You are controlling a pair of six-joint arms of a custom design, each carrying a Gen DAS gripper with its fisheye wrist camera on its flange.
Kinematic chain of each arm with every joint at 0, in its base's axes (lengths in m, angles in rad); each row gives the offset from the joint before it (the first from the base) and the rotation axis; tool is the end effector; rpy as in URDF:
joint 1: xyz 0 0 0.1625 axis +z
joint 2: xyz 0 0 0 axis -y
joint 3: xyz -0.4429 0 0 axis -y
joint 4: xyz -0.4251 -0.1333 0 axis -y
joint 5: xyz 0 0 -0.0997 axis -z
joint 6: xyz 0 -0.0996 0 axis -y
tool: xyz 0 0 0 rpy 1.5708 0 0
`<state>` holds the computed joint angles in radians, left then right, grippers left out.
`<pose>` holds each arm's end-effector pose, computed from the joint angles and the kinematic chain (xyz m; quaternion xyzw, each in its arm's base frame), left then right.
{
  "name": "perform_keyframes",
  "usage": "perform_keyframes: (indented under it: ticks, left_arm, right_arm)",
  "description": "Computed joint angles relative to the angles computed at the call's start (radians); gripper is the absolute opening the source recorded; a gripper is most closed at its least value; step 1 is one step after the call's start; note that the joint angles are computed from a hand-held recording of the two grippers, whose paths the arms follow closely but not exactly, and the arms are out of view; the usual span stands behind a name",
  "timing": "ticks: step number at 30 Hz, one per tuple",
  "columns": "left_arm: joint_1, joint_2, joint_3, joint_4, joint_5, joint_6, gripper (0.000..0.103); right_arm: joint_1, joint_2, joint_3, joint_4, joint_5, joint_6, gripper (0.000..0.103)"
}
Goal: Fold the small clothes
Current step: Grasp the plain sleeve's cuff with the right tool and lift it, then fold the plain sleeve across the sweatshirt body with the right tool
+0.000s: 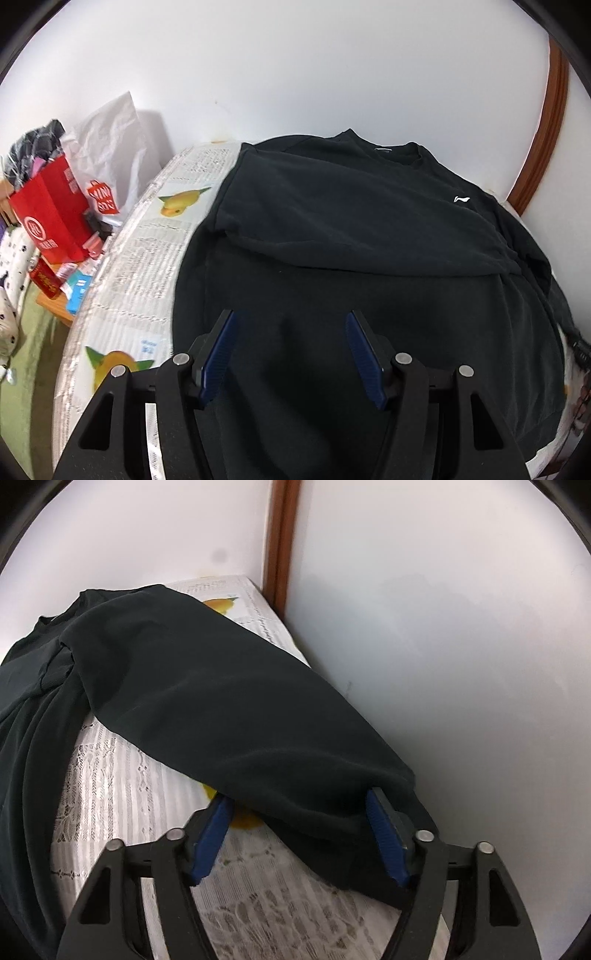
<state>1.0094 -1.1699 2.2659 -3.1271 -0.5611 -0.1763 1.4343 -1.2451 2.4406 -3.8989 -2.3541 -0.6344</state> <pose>-0.0713 -0.5222 0.1890 0.0548 0.8575 -0.3560 0.3673 0.0075 -0.4086 0.2469 -0.0063 -0.8064 0.3384 0.4849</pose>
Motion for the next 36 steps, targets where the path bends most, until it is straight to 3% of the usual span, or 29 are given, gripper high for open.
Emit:
perform_keyframes:
  ticks: [1,2,5,8,13,23,31,36]
  left_arm:
    - [-0.003,-0.001,0.005,-0.004,0.008,0.002,0.059]
    - [-0.004,-0.003,0.009,-0.006,0.014,0.002,0.059]
    - [0.000,-0.016,0.021,-0.006,0.020,0.000,0.059]
    - [0.014,-0.034,0.031,-0.001,0.017,0.002,0.059]
    - [0.049,-0.054,0.044,-0.030,-0.002,0.029,0.059]
    - [0.128,-0.070,0.048,-0.018,-0.088,0.068,0.059]
    - [0.160,-0.035,0.029,-0.043,-0.113,0.135,0.059]
    - [0.168,-0.030,0.024,-0.076,-0.138,0.160,0.061]
  right_arm:
    - [0.004,0.003,-0.005,0.005,0.001,0.000,0.037]
    - [0.012,0.013,-0.017,0.013,-0.006,0.003,0.019]
    - [0.040,0.071,-0.059,-0.046,-0.081,-0.048,0.008]
    - [0.080,0.064,-0.070,-0.061,-0.106,-0.032,0.007]
    - [0.201,0.037,-0.085,-0.072,-0.108,-0.003,0.007]
    - [0.444,0.139,-0.234,-0.016,-0.100,0.017,0.007]
    - [0.543,0.275,-0.375,0.112,0.026,0.114,0.007]
    - [0.541,0.397,-0.463,0.206,0.129,0.120,0.009]
